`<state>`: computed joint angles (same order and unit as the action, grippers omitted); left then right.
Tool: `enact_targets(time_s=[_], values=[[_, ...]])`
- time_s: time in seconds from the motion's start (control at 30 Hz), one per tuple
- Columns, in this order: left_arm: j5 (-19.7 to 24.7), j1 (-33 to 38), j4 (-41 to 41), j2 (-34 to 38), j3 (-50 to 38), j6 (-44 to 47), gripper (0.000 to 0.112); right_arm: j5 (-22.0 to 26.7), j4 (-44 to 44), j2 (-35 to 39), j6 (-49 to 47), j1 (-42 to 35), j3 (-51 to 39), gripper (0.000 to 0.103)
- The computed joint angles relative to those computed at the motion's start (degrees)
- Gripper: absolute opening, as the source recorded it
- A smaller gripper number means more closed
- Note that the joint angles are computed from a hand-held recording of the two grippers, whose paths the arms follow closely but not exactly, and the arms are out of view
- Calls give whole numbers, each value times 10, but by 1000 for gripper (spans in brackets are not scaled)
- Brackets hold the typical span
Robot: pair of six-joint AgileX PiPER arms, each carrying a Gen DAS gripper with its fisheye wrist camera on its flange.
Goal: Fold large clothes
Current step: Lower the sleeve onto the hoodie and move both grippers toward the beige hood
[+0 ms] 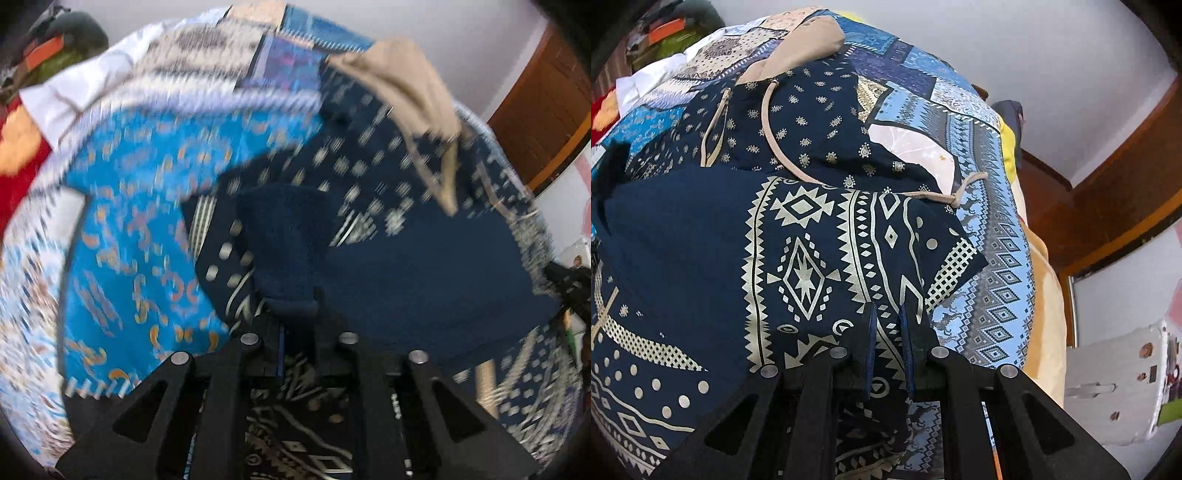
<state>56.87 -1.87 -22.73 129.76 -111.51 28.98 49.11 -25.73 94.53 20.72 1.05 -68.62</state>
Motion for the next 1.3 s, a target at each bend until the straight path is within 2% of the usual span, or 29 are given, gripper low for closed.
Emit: enact_targets(time_s=[0.1,0.17,0.33,0.43,0.5,0.53,0.57,0.6,0.67,0.77,0.9,1.0,1.13,1.3], values=[[-10,7,13,3,19,-6,32,-8,9,-8,-8,-7,8,8],[-15,18,14,-3,30,-6,48,-10,11,-9,-10,-8,10,8],[-6,47,9,-25,55,20,56,-23,1,-25,2,-12,32,8],[-56,31,121,-42,94,-25,56,-28,5,-32,3,-26,42,12],[-71,37,124,-52,120,-3,56,-36,11,-37,7,-40,48,37],[-79,39,123,-63,138,4,56,-32,-19,-40,41,-41,54,72],[-84,41,127,-74,152,5,56,-25,-36,-45,57,-47,55,91],[-88,41,132,-83,164,5,56,-37,-30,-57,50,-64,64,92],[-97,38,140,-104,184,8,56,-51,51,-71,-13,-104,71,92],[-94,35,127,-130,191,17,56,-43,152,-89,-93,-149,60,92],[-75,18,103,-148,157,14,57,-29,213,-109,-138,-163,38,92],[-58,-5,101,-145,109,-1,64,-13,244,-117,-162,-152,3,92],[-46,-34,94,-135,39,-10,72,-6,225,-97,-144,-111,-59,92],[-1,-60,86,-60,-127,-41,84,1,236,-52,-151,-83,-146,92]])
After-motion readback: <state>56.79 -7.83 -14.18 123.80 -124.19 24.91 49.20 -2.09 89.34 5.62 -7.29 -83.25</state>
